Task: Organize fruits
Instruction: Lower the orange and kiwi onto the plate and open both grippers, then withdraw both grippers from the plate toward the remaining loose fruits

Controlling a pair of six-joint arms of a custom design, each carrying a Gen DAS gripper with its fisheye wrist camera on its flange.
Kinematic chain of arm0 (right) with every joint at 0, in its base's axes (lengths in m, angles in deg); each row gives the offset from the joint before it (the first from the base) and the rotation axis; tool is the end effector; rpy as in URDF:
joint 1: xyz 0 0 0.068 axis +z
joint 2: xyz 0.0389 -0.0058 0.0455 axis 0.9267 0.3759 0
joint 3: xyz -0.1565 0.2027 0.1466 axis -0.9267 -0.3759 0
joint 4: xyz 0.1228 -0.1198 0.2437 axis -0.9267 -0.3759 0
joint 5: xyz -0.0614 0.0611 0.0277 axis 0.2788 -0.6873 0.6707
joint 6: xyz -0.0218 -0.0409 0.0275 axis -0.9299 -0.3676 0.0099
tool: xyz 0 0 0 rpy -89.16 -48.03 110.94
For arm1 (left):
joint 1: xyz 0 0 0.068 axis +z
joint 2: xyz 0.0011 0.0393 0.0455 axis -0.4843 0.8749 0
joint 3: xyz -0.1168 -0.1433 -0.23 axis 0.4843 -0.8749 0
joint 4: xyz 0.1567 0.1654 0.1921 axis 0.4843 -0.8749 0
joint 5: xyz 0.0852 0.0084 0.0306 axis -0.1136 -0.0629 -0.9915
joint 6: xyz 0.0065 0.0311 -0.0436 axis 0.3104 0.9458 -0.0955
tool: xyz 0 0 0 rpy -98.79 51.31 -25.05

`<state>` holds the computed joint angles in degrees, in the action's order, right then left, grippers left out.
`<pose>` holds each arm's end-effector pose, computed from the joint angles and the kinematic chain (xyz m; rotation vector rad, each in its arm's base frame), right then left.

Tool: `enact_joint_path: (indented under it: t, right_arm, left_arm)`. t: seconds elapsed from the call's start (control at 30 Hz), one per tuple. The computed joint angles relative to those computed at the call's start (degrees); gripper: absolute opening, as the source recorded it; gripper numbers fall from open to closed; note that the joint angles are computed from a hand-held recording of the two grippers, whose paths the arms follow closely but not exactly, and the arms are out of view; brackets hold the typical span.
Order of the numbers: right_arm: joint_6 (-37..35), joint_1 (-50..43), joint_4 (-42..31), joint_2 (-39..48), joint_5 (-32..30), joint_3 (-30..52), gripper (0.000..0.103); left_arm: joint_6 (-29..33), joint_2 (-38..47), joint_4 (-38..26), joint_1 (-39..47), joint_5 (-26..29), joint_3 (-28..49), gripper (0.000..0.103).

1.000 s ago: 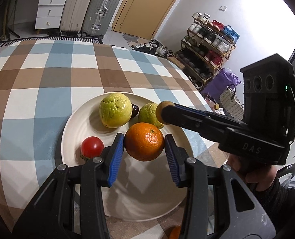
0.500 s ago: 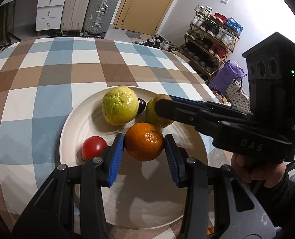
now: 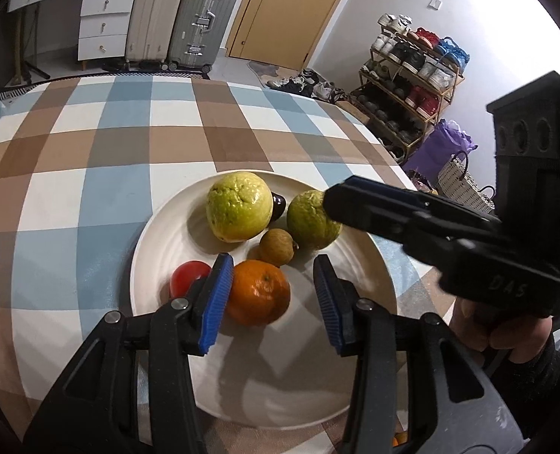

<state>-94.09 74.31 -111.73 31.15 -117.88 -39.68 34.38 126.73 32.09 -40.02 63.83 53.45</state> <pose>0.2303 0.0428 0.2170 -0.4405 2.3616 0.6269 0.2483 -0.0617 0.1554 0.2139 2.4236 -0.6072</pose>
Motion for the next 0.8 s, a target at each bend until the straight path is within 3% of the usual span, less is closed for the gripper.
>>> enact_joint_path:
  t: [0.03,0.1,0.33,0.4,0.5,0.63,0.77,0.8]
  right_arm:
    - [0.09,-0.29,-0.36,-0.76,-0.05,-0.09,0.047]
    - [0.31,-1.46,-1.38,-2.97,-0.66,-0.39,0.049]
    - [-0.53,-5.53,-7.88,-11.56,-2.37,-0.55,0.064]
    - [-0.92,-6.48,-10.08,-14.11,-2.71,-0.37,0.068]
    - [-0.87,-7.98,-13.1,-19.16,-3.42,-0.49,0.082]
    - [-1.35,-10.9,-17.7,-25.87,-5.1,-0.28,0.092]
    - [-2.86,-14.21,-23.14,-31.02,-7.94,0.59,0.099]
    - [-3.67,-15.45,-24.78,-32.81,-8.94,0.76,0.1]
  left_arm:
    - [-0.09,-0.89,-0.59,-0.12,-0.32,-0.16,0.043]
    - [-0.25,-3.53,-2.08,-0.64,-1.65,-0.76,0.056]
    - [-0.43,-16.04,-9.61,-2.29,-6.58,-2.21,0.071]
    - [-1.3,-20.29,-12.38,-3.4,-8.82,-2.51,0.082]
    - [-3.13,-26.73,-17.29,-5.56,-12.18,-2.5,0.083]
    - [-5.04,-33.36,-23.99,-9.83,-17.23,-1.41,0.086]
    - [-7.87,-40.7,-29.83,-14.88,-23.06,-0.68,0.102]
    - [-8.89,-42.9,-31.29,-16.35,-24.72,-0.56,0.102]
